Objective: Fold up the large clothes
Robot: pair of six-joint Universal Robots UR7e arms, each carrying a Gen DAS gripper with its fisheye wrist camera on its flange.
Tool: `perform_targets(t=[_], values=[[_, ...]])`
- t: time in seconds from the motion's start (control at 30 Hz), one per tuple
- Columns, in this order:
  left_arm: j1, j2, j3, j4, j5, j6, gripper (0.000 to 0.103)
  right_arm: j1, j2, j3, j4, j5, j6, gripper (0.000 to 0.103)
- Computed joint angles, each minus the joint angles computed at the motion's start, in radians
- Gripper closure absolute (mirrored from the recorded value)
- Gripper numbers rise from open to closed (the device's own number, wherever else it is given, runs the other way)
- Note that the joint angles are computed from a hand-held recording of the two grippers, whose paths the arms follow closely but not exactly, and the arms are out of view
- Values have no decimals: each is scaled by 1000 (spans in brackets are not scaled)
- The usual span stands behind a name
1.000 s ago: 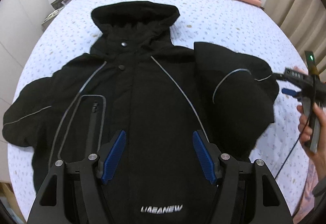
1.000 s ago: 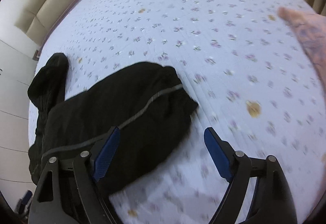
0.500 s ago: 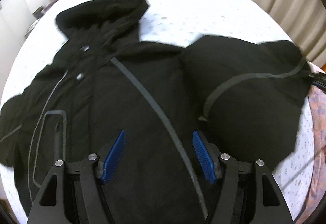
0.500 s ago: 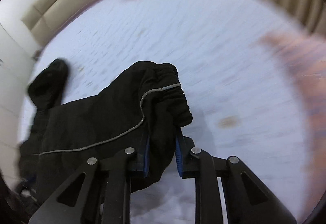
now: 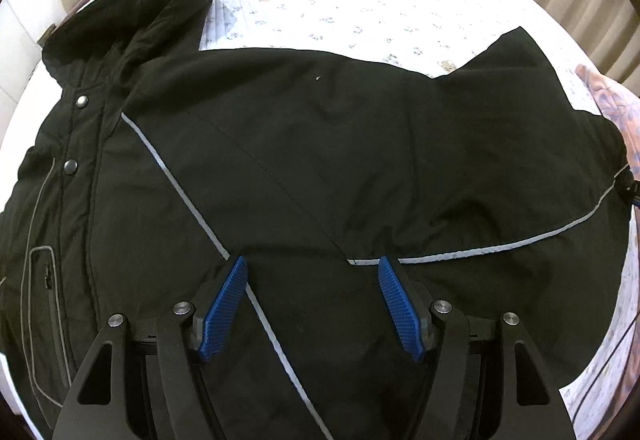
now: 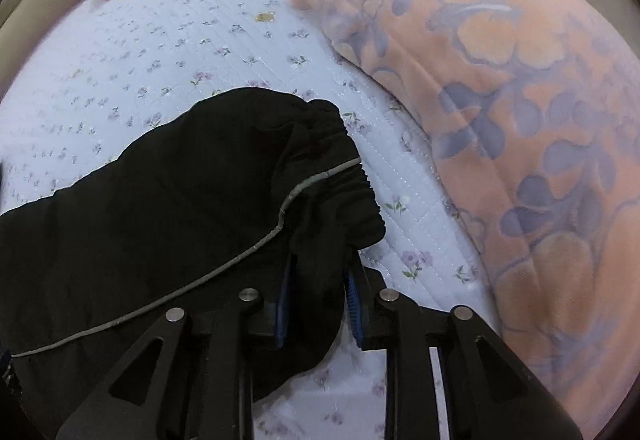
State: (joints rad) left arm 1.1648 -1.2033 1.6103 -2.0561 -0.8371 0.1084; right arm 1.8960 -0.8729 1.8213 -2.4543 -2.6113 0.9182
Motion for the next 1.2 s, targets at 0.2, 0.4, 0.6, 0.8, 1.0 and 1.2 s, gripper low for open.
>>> perform_targets(t=[0.2,0.4,0.6,0.8,1.0,1.2], values=[[-1,9,-12,9,21,-3,33,4,12,-1,6,-27,-35,73],[-5,0,50,-96,46,63,30,13,16,-10,62,-65,-18,72],[-7,-52,32,5,-12,-31,30,65,-12,8,-3,-29,-25,83],[-3,-198,44,71,-36,0,30,225,-22,-17,-193,-5,-108,85],[44,-296,-35,193,-39,25,30,393,116,-288,-83,-69,-191,85],[116,-314,-171,235,-18,68,30,459,418,-685,-39,70,-365,85]])
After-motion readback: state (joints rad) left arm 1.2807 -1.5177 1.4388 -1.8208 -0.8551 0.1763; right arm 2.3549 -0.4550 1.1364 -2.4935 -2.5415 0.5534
